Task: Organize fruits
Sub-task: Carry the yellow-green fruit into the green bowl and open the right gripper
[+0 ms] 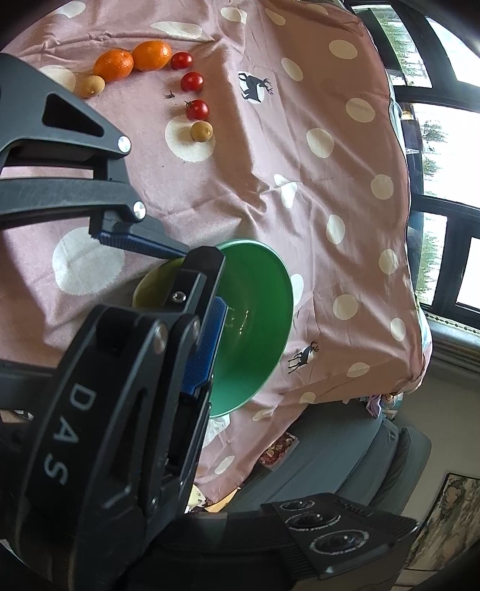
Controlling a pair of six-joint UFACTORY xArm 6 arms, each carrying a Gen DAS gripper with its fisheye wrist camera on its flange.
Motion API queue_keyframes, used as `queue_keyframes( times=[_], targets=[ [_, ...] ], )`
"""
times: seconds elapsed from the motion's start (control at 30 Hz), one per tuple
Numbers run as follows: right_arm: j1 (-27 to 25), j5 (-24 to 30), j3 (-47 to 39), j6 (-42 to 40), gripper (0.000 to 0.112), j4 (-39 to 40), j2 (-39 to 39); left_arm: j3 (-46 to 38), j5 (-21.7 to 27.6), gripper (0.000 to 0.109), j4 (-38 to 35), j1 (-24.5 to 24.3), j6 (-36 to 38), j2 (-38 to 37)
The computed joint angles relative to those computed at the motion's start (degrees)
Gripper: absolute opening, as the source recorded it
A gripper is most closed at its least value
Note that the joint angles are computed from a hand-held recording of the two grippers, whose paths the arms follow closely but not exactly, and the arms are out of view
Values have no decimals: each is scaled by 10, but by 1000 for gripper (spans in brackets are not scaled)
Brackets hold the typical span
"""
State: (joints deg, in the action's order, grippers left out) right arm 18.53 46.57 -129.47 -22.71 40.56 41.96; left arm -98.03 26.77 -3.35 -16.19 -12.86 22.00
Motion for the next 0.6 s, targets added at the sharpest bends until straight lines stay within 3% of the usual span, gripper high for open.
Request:
queue_keyframes(
  times=[0.6],
  targets=[
    [-20, -1, -22, 31, 36, -2, 17, -86, 39, 39, -18, -10, 31, 58]
  ],
)
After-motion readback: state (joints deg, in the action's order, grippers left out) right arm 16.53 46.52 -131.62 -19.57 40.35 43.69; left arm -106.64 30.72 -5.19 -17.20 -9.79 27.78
